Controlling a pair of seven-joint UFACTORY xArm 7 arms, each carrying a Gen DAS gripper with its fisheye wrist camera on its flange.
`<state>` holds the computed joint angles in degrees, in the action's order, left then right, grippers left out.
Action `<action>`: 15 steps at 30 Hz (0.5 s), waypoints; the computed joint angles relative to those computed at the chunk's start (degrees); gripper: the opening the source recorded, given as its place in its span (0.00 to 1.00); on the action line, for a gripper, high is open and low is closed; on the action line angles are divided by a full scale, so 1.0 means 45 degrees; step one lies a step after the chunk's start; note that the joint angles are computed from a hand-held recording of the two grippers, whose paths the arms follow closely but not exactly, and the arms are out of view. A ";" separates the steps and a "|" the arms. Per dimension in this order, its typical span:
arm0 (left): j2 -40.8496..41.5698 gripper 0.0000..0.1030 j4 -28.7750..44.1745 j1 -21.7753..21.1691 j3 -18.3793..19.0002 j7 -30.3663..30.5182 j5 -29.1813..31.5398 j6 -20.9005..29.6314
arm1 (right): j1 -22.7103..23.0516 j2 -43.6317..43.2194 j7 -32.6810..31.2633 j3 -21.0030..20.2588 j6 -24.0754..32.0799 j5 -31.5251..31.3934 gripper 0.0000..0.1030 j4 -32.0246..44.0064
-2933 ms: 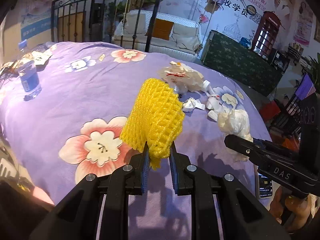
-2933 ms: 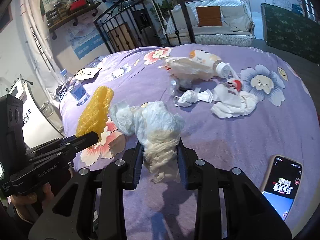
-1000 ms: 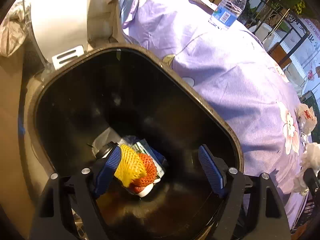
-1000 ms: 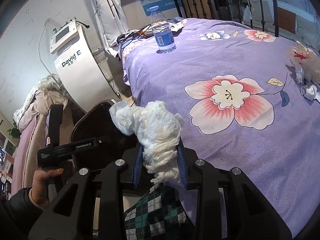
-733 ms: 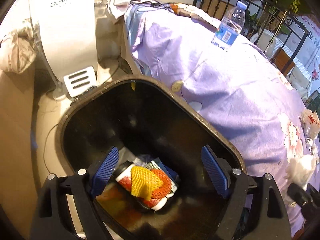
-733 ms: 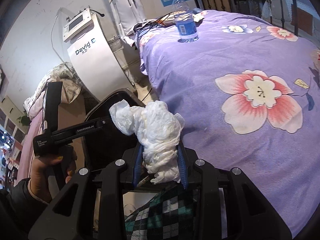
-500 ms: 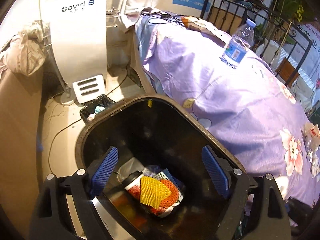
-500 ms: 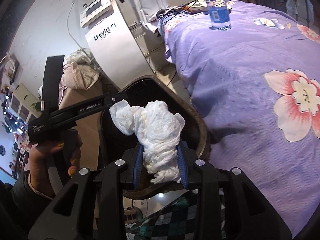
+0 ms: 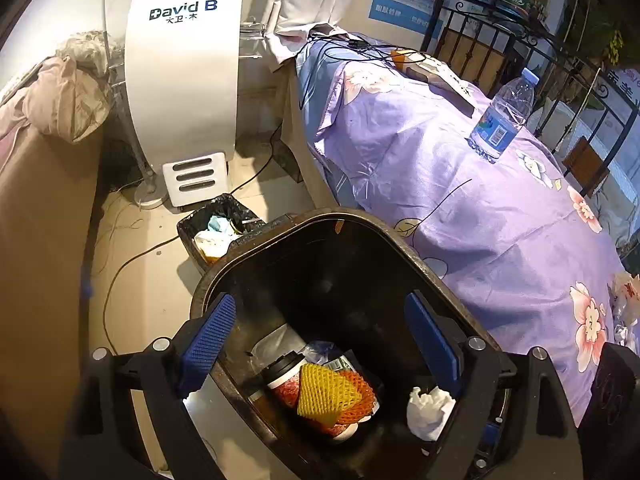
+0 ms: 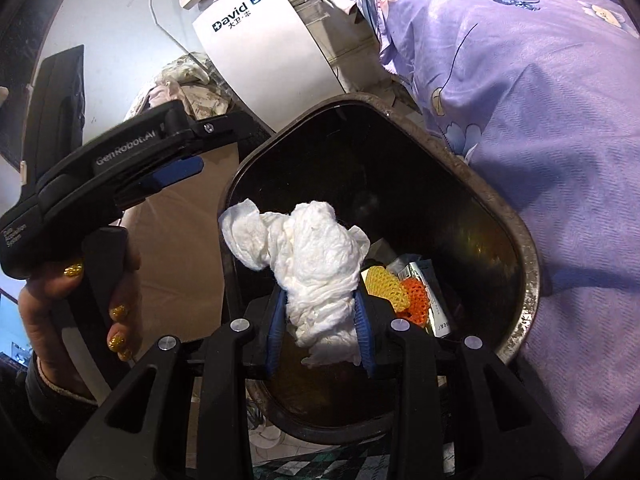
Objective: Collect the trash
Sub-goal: 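Lower the white tissue into the black bin and open the right gripper, then move both tools back from the bin toward the bed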
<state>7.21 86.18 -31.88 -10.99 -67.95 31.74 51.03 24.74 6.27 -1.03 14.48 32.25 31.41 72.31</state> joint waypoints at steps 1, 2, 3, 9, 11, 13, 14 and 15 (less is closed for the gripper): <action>-0.0043 0.82 -0.0073 0.0027 0.0018 -0.0029 -0.0026 -0.0078 | 0.0039 0.0144 0.0125 -0.0012 0.0111 -0.0209 0.31 0.0121; -0.0071 0.82 -0.0098 0.0050 0.0031 -0.0061 -0.0017 -0.0101 | 0.0077 0.0247 0.0284 -0.0018 0.0191 -0.0403 0.33 0.0203; -0.0100 0.82 -0.0140 0.0063 0.0037 -0.0110 0.0025 -0.0120 | 0.0116 0.0306 0.0493 -0.0023 0.0214 -0.0579 0.37 0.0237; -0.0164 0.84 -0.0247 0.0174 0.0014 -0.0199 0.0015 -0.0230 | 0.0235 0.0084 0.0781 0.0031 -0.0241 -0.1126 0.79 -0.0011; -0.0155 0.84 -0.0260 0.0207 -0.0002 -0.0134 -0.0105 -0.0310 | 0.0219 0.0048 0.0722 0.0044 -0.0115 -0.1118 0.79 0.0008; -0.0096 0.85 -0.0207 0.0213 -0.0015 -0.0033 -0.0213 -0.0349 | 0.0200 -0.0032 0.0640 0.0045 -0.0077 -0.1027 0.79 -0.0048; -0.0066 0.85 -0.0168 0.0196 -0.0017 0.0007 -0.0202 -0.0337 | 0.0216 -0.0060 0.0626 0.0042 -0.0093 -0.1076 0.79 -0.0068; -0.0041 0.85 -0.0126 0.0169 -0.0016 0.0039 -0.0156 -0.0297 | 0.0239 -0.0109 0.0580 0.0047 -0.0132 -0.1131 0.79 -0.0098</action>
<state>7.03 85.61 -31.12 -11.06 -67.77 31.04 49.69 25.82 5.78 1.58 14.69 31.66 26.32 71.86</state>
